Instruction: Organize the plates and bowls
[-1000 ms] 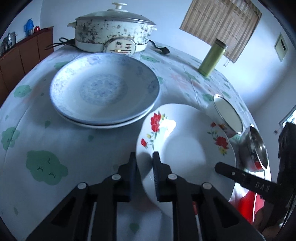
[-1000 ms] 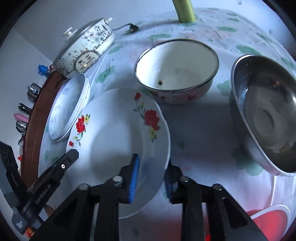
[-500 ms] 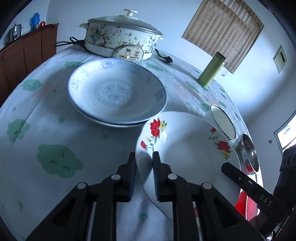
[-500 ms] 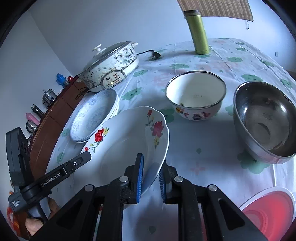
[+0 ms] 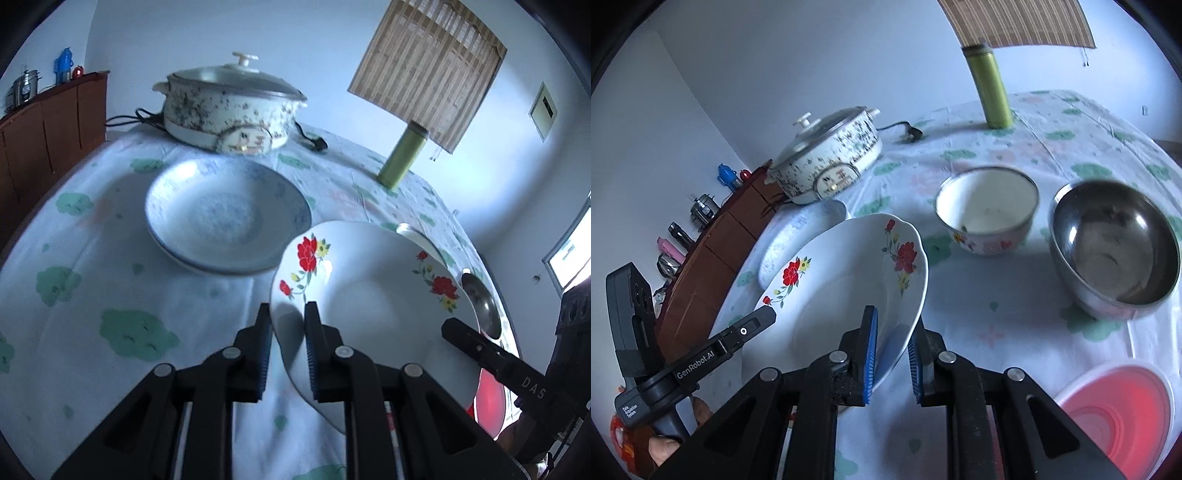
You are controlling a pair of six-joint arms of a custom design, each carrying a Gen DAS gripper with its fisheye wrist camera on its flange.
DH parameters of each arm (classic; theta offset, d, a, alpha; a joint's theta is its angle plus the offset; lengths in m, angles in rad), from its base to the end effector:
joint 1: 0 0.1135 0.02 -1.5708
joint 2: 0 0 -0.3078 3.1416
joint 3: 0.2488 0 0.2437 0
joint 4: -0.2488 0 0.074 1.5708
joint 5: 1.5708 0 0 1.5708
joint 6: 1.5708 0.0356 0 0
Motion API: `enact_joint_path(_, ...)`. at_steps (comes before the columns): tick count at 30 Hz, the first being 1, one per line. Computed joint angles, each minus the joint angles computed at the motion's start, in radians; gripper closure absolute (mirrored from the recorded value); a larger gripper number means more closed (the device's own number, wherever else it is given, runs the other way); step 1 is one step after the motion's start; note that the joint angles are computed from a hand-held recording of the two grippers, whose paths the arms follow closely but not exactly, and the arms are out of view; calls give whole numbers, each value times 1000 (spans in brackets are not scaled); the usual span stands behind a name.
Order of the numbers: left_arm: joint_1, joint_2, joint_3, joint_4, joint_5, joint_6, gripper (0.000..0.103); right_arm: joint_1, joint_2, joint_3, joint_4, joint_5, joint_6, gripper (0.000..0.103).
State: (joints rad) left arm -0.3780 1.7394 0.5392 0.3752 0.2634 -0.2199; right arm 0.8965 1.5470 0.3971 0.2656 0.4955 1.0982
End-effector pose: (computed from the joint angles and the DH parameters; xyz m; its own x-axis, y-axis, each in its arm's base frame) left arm 0.2630 -0.1144 0.1389 -0.7798 0.0831 -0.6205 0.3591 0.8712 -0.3347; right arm 0.1573 0.1696 0.1487 -0.6642 0.4236 -0.6160 0.2028 0.8951 0.3970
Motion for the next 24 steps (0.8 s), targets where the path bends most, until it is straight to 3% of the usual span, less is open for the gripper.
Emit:
enact_joint_path(8, 107, 28, 91, -47, -8, 53, 89, -69, 118, 117, 85, -80, -83, 86)
enact_joint_path(24, 189, 272, 361, -96, -57, 60, 89, -229, 433, 381, 190, -235, -212, 86)
